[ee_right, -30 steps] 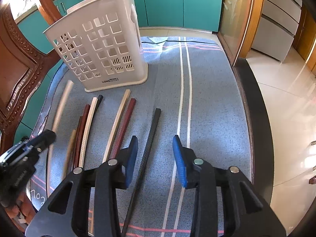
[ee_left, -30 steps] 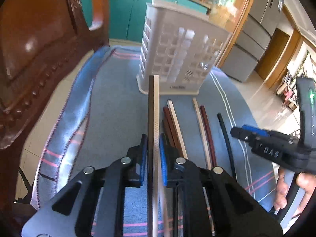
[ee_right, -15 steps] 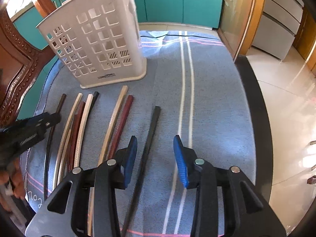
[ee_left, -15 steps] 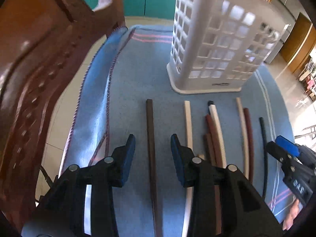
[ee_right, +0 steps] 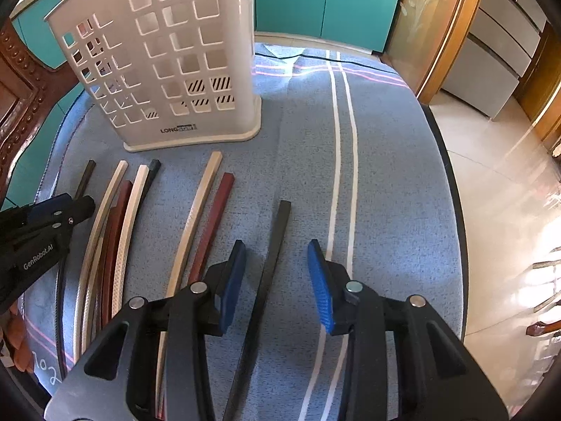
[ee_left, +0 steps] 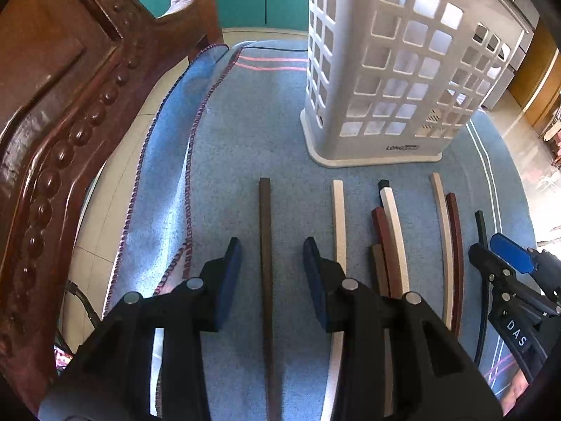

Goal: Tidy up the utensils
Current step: 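Close the right tool on the black chopstick while the left tool holds its chopstick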

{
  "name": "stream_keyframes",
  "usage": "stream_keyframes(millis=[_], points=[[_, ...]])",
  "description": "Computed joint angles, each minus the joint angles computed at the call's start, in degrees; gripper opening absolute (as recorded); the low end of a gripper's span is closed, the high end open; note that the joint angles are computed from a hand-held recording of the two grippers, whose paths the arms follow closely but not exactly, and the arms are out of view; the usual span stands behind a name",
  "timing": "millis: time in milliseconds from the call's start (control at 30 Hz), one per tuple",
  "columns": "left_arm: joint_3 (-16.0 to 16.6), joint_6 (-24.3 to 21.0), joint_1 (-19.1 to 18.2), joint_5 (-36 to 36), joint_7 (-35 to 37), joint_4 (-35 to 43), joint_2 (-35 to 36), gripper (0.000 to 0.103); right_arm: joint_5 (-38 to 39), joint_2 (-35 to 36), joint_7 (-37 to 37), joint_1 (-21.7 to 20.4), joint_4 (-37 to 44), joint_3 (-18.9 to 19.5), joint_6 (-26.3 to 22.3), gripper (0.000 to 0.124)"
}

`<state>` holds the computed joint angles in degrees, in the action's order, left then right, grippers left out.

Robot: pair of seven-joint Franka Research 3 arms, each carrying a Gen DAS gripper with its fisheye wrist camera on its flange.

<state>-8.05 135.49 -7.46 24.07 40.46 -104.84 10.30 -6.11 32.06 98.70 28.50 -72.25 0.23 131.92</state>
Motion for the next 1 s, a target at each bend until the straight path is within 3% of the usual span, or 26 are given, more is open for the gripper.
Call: stream_keyframes(millis=[567,633,733,767,833,1000], points=[[-0.74,1.22,-0.41,-0.56,1.26,-3.37,-2.73,0.045,-2.43,-3.61,4.80,0.94,-6.12,-0.28,3.63,0.037],[-0.81,1.38,-0.57,-0.32,0.88,-3.46,-2.65,0.044,-1.69,-3.83,4.35,0.43,-6.34,0.20,3.77,0.031],[-0.85,2.51,-0.42,-0.86,1.48,-3.65,-2.61,0.032,0.12,-3.91,3.26,-0.46,-6.30,0.95,3.91,0.010],[-0.82,2.74,-0.43,-0.76,1.45,-3.59,-2.54,0.028,0.83,-3.85,3.08,-0.74,-6.19,1.13,3.94,0.010],[-0.78,3.74,-0.30,-1.06,1.62,-3.87,-2.65,0.007,2.64,-3.90,2.34,-1.44,-6.35,1.70,4.58,0.009],[-0.84,8.52,-0.09,-2.22,0.83,-6.08,-4.39,0.007,5.93,-5.16,0.33,-2.28,-8.28,2.49,7.92,0.007]])
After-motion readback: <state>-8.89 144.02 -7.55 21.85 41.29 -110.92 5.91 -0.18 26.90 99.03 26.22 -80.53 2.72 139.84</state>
